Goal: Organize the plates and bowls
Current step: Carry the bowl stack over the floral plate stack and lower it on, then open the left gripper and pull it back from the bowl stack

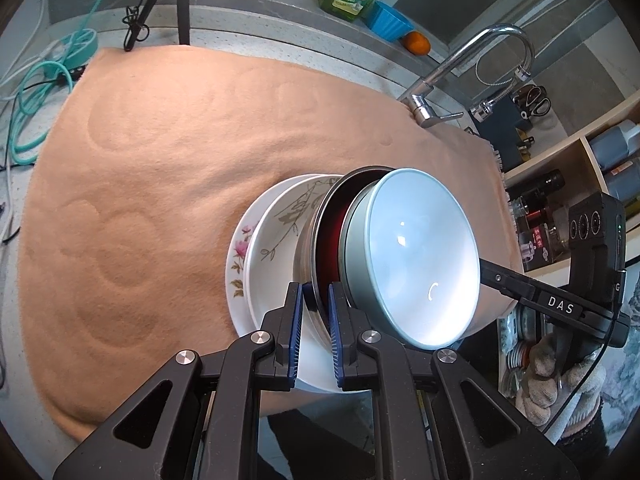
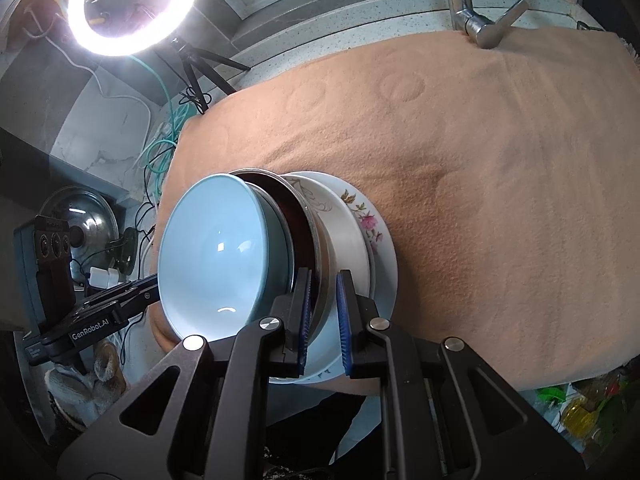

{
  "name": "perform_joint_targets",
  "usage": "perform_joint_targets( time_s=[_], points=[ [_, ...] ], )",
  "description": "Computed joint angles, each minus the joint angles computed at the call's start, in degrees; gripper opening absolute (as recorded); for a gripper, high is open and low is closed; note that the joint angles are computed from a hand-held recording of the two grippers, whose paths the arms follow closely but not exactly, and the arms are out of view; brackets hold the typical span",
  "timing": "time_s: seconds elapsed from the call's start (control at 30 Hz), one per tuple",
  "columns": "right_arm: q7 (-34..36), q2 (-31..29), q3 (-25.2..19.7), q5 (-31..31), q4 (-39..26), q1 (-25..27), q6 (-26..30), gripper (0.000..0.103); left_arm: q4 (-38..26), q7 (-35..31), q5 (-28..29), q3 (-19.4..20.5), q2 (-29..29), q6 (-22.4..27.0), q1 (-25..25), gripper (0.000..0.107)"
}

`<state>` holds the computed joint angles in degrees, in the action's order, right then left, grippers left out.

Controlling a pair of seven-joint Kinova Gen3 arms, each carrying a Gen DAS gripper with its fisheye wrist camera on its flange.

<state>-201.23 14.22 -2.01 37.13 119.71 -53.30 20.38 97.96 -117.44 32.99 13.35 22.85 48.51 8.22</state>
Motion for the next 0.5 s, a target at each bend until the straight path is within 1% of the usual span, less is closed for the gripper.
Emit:
perform_joint_targets(
  time_s=[0.1,0.2,0.27,0.33,0.43,0.5],
  points=[
    [-0.79,-0.48,0.04,0.80,0.19,-0.54,0.50,0.014,0.80,-0.24,0.31,-0.08,-1.06,-1.15,-0.10,0.011],
    [-1.65,-0.86,-0.68,1.86,-0.12,-0.97,2.91,0.019,1.53,-0.74,0.80,-0.20,-2.23,-1.96,-0.50,0.012],
    [-2.32,-1.21,-1.55,2.74,-0.16,-0.92,4.57,0.028,2.07,-0.80,0.84,-0.44,-3.05,-2.73,-0.51,0.012],
    [-3.92,-1.87,-2.29,4.13,0.59,-0.79,5.16,0.033,2.74,-0.72,0.90,-0.60,-3.94,-3.56,-0.41,0.012],
    [-7.07,-2.63,-3.62,6.61,1.53,-0.87,6.78,0.037,4.02,-0.82,0.77,-0.69,-5.36,-5.08,0.04,0.012],
    [-9.59,-3.16,-4.59,8.54,2.26,-0.85,7.85,0.043,5.03,-0.48,-0.06,-0.83,-6.46,-6.64,0.93,0.012]
  ],
)
